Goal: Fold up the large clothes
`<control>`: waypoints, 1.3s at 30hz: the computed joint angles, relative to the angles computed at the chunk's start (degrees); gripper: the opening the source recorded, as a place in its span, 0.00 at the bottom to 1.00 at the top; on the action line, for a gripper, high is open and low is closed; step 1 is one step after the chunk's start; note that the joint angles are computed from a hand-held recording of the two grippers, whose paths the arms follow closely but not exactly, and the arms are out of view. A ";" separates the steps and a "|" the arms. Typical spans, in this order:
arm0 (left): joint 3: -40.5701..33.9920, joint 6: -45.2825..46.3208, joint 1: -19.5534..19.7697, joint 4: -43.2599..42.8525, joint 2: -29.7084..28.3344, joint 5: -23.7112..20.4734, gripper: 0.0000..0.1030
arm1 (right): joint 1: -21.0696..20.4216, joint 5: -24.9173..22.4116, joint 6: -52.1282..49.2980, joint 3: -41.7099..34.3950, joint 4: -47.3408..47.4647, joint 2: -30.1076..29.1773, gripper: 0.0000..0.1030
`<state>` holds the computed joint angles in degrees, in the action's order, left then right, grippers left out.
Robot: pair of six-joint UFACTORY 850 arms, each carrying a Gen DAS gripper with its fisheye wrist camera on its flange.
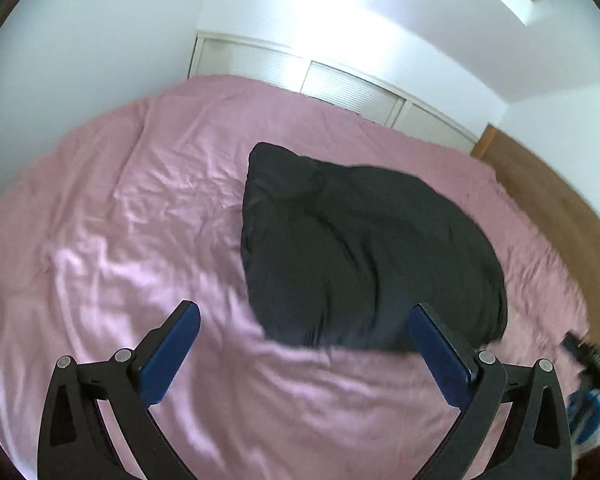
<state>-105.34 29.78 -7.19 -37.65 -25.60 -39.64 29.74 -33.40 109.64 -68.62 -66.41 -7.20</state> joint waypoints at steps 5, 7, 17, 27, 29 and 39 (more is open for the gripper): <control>18.68 -1.29 -3.11 5.39 14.10 13.26 0.99 | 11.60 -16.32 -3.99 -4.48 -0.07 -1.52 1.00; 23.56 -5.00 -4.71 10.83 17.86 18.21 0.99 | 14.56 -19.98 -5.37 -5.86 -0.10 -1.71 1.00; 38.00 -20.07 -9.24 25.42 31.91 23.73 0.99 | 26.45 -32.82 -6.54 -7.90 -1.90 -0.91 1.00; 44.29 -17.08 -11.25 24.88 39.37 26.01 0.99 | 33.43 -40.81 -5.02 -8.79 -3.55 -1.48 1.00; 45.02 -16.07 -11.43 24.07 40.31 26.06 0.99 | 34.28 -42.12 -5.29 -9.39 -3.58 -1.88 1.00; 46.53 -14.79 -11.74 22.82 41.91 25.92 0.99 | 35.86 -44.17 -6.57 -11.87 -3.31 -3.45 1.00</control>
